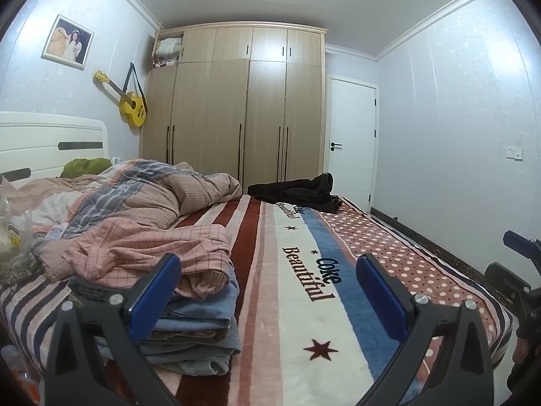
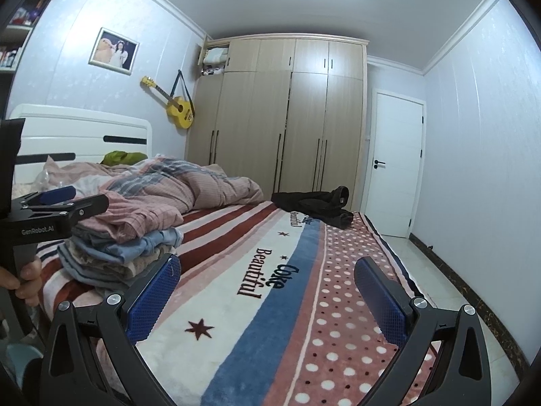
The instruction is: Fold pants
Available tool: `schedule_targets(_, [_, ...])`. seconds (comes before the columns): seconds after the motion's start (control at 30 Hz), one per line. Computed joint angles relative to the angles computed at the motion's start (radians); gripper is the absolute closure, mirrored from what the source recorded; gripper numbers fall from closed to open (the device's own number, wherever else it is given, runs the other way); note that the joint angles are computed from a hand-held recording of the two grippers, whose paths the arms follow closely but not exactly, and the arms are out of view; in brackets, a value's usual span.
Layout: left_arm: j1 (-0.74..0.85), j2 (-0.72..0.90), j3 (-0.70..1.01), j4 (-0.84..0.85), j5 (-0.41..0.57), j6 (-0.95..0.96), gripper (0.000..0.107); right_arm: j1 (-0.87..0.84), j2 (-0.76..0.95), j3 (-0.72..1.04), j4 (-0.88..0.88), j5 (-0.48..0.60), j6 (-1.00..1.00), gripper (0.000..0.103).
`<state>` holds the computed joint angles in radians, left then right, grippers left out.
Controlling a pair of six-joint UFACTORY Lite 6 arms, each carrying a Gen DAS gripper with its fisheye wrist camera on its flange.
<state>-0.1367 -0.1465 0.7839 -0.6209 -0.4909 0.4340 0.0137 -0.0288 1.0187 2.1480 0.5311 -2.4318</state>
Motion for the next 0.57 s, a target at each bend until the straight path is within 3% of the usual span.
schedule_targets(0.57, [-0.007, 0.009, 0.007, 0.012, 0.001, -0.007, 0.005, 0.001, -0.009, 0.003, 0.015, -0.023, 0.004, 0.000])
